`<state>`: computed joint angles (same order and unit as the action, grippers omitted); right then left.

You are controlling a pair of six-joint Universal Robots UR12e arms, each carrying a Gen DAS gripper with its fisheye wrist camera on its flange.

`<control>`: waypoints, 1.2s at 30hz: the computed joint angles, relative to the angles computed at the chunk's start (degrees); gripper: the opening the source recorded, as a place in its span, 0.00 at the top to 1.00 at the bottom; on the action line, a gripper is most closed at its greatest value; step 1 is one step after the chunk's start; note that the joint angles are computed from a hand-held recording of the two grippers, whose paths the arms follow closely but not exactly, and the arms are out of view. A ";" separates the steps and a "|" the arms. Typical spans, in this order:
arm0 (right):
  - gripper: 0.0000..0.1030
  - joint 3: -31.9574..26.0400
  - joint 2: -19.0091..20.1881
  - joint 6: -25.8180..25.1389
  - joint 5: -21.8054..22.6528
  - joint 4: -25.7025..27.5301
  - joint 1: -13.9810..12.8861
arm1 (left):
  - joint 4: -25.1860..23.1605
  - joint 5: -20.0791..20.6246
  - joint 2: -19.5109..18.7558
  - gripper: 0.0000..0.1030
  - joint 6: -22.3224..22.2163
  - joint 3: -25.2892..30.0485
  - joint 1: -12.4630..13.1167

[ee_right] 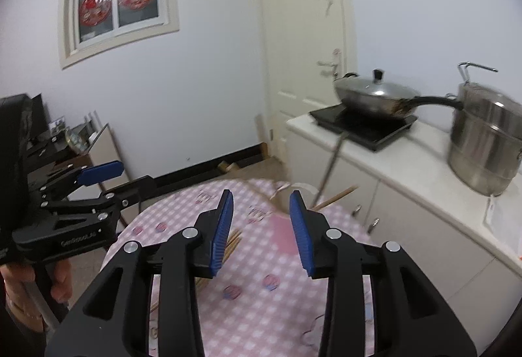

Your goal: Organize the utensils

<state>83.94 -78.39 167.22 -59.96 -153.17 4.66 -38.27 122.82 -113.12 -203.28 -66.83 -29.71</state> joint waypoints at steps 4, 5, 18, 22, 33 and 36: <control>0.67 1.08 -0.08 -1.72 -0.52 2.26 1.65 | -1.33 -2.28 2.55 0.33 -2.32 -4.30 0.97; 0.67 1.13 0.17 -2.23 -0.94 3.24 2.23 | -1.99 -3.03 3.06 0.33 -2.82 -5.19 1.27; 0.67 -1.35 4.58 -3.74 -8.53 15.82 6.66 | -11.64 -17.04 3.44 0.33 -4.11 -9.73 5.71; 0.67 -2.26 6.01 -3.19 -9.72 19.71 7.01 | -12.69 -19.12 2.62 0.33 -4.04 -10.35 6.53; 0.67 -3.98 8.46 -4.13 -10.88 23.38 8.54 | -11.73 -20.10 2.60 0.33 -4.77 -11.93 7.75; 0.66 -3.76 8.57 -4.29 -11.44 22.66 8.65 | -11.40 -20.20 2.72 0.33 -5.31 -12.31 8.08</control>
<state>80.18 -69.82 162.93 -71.41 -130.51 13.31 -49.67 102.61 -110.39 -208.58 -79.14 -21.64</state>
